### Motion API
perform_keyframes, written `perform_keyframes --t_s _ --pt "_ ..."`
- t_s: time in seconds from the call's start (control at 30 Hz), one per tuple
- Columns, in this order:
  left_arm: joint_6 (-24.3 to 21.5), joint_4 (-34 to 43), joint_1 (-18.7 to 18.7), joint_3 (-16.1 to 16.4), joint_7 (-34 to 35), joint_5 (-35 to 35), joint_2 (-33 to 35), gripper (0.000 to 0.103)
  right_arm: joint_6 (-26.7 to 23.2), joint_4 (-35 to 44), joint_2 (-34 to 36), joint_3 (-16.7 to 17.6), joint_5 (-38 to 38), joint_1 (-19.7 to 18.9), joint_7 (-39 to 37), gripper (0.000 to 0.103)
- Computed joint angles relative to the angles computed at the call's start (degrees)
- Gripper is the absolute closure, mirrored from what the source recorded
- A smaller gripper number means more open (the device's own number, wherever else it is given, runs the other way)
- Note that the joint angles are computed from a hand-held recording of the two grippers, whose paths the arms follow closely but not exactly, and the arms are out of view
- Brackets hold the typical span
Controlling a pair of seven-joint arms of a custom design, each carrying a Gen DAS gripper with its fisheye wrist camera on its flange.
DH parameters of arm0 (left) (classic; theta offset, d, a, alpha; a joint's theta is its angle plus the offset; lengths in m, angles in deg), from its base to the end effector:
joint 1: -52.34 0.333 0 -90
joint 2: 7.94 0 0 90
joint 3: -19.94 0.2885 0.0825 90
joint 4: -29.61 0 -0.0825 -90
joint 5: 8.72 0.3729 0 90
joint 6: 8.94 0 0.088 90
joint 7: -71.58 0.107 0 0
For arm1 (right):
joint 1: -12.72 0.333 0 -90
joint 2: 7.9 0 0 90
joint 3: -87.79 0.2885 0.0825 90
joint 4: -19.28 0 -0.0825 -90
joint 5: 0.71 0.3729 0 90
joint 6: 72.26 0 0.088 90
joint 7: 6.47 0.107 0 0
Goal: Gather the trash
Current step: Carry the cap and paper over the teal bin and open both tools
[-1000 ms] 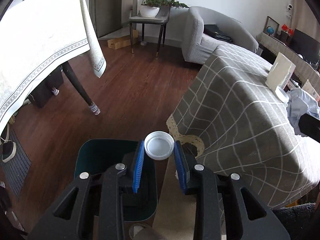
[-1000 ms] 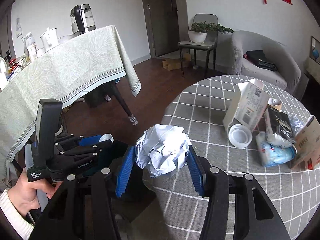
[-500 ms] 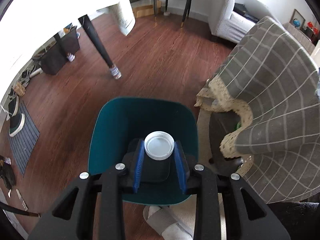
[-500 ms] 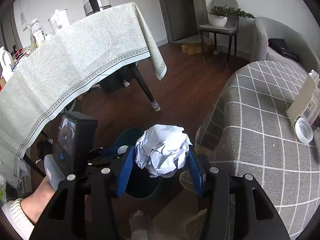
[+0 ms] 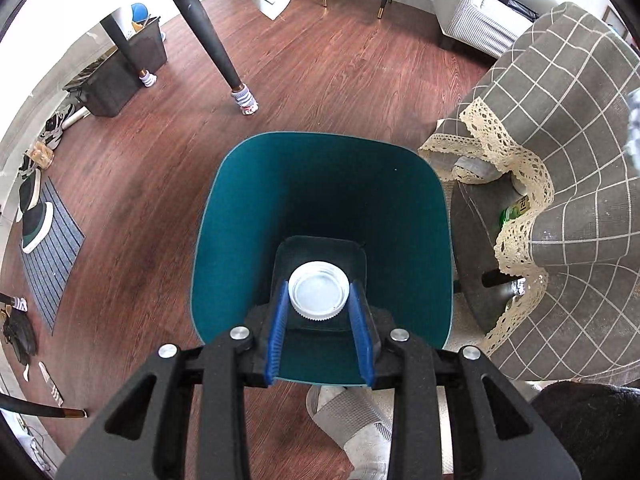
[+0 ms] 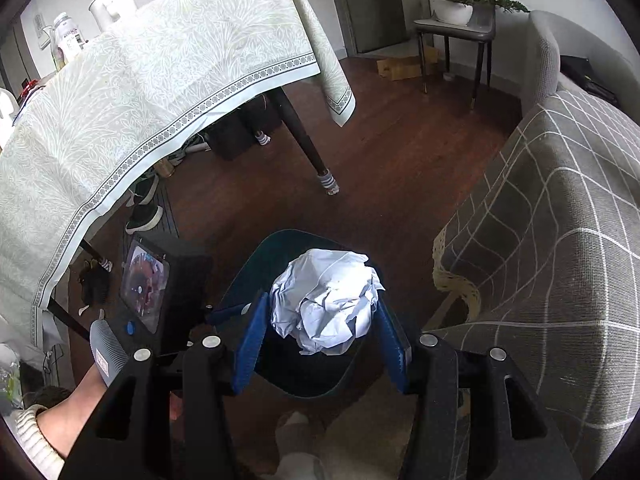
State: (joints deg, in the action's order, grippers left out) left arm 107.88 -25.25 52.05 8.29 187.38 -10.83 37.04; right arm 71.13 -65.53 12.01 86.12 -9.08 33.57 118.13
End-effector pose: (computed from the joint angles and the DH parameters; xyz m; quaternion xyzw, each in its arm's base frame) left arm 0.7515 -0.1019 0.4269 -0.4739 0.8629 -0.1611 0.0700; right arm 0.6531 0.2316 0.5326 -0.6044 0.7222 -0.1642 0.2936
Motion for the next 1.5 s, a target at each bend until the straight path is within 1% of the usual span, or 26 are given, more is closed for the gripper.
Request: perform_keyframes --t_s 0.03,0.1,0.17,0.23,0.47,0.7,0.93,1.2,1.27,1.3,1.37,1.4,1.47,1.5 --pt "0.5 -0.5 0.2 -0.1 0.0 -0.2 -0.3 0.06 -0.2 0.5 0.5 0.1 0.3 -0.1 0.1 0.05" --pt "2.0 -2.2 0.8 -0.4 0.5 -0.8 -1.5 0.057 -0.5 1.6 1.6 0.1 0.9 -0.1 0.3 0.05" --pt "2.9 -3.3 1.5 -0.8 1.1 -1.7 -2.4 0.051 -0.7 2.6 2.6 0.2 1.8 -0.2 0.1 0.05" --pt "4.0 -4.8 2.2 -1.2 1.8 -2.7 -3.6 0.049 -0.9 2.8 3.0 0.2 2.4 -0.3 -0.2 0.05" --pt "6.8 -6.7 4.5 -2.2 3.6 -6.7 -6.3 0.043 -3.2 7.3 7.1 0.1 4.3 -0.2 -0.9 0.05" --pt "9.2 -7.9 7.1 -3.5 5.4 -12.3 -9.0 0.043 -5.2 11.1 11.0 0.0 6.3 -0.4 -1.2 0.05" --pt "12.1 -11.0 8.7 -4.3 9.2 -17.0 -12.9 0.043 -9.6 19.9 17.7 0.2 8.3 -0.7 -2.3 0.05" --pt "11.3 -8.8 10.1 -4.5 9.1 -22.2 -13.5 0.047 -16.1 31.2 25.8 0.1 9.5 -0.5 -3.2 0.049" --pt "11.7 -9.6 10.4 -4.6 9.4 -23.3 -14.4 0.048 -17.6 33.8 27.8 0.0 9.6 -0.4 -2.9 0.049" --pt "11.8 -9.5 10.4 -4.5 9.3 -23.6 -14.6 0.048 -17.9 34.5 28.4 0.1 9.9 -0.5 -2.8 0.048" --pt "11.6 -9.6 10.6 -4.5 9.4 -24.4 -15.0 0.052 -18.2 34.9 29.1 0.0 10.1 -0.4 -2.3 0.048" --pt "11.3 -9.5 10.7 -4.6 9.6 -24.8 -15.1 0.053 -18.6 35.6 29.7 0.0 10.2 -0.4 -2.2 0.047" --pt "10.6 -9.1 11.2 -4.7 10.5 -25.9 -15.3 0.054 -19.8 37.7 31.3 0.1 10.4 -0.5 -2.2 0.045" --pt "10.4 -9.4 11.3 -4.8 11.0 -26.4 -15.6 0.055 -20.8 39.3 32.3 0.1 10.3 -0.4 -2.3 0.042"
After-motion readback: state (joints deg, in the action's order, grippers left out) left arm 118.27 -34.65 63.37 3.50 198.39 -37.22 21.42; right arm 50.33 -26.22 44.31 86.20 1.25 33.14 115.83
